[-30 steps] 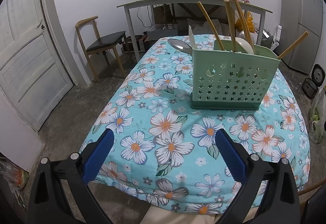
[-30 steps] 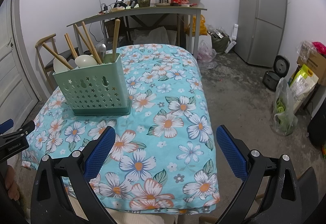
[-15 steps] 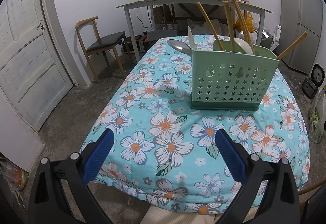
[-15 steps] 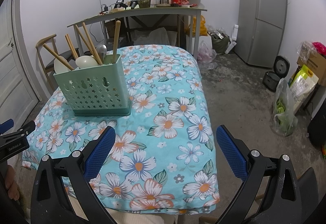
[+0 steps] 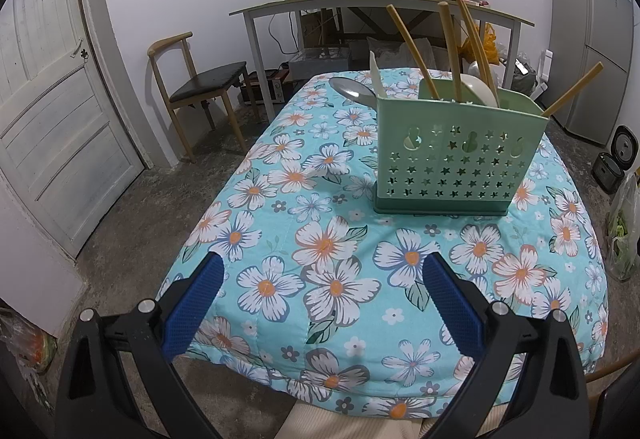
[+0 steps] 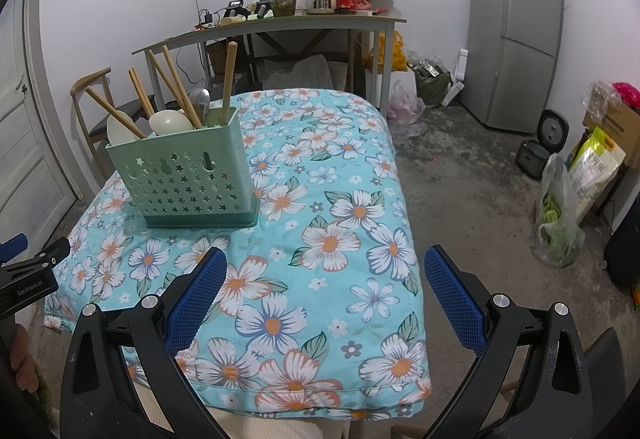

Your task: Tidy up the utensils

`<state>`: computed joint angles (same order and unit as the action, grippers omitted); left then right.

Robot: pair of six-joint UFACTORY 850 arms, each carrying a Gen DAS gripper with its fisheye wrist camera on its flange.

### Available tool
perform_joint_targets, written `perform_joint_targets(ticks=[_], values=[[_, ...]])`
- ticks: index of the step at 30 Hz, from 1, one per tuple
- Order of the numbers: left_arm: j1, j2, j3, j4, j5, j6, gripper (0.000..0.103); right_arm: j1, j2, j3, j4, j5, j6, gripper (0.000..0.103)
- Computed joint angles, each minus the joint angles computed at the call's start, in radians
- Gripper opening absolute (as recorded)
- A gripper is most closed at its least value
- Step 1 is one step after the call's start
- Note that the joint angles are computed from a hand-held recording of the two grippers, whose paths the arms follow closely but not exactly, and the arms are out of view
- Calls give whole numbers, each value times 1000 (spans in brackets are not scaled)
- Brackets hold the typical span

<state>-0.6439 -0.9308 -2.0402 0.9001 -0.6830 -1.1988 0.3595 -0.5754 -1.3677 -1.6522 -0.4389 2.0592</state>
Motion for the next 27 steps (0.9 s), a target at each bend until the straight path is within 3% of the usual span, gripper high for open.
perform_joint_targets(ticks=[27], values=[[1, 1, 4, 0, 2, 0, 97, 3, -2, -3, 3, -3, 0, 95]])
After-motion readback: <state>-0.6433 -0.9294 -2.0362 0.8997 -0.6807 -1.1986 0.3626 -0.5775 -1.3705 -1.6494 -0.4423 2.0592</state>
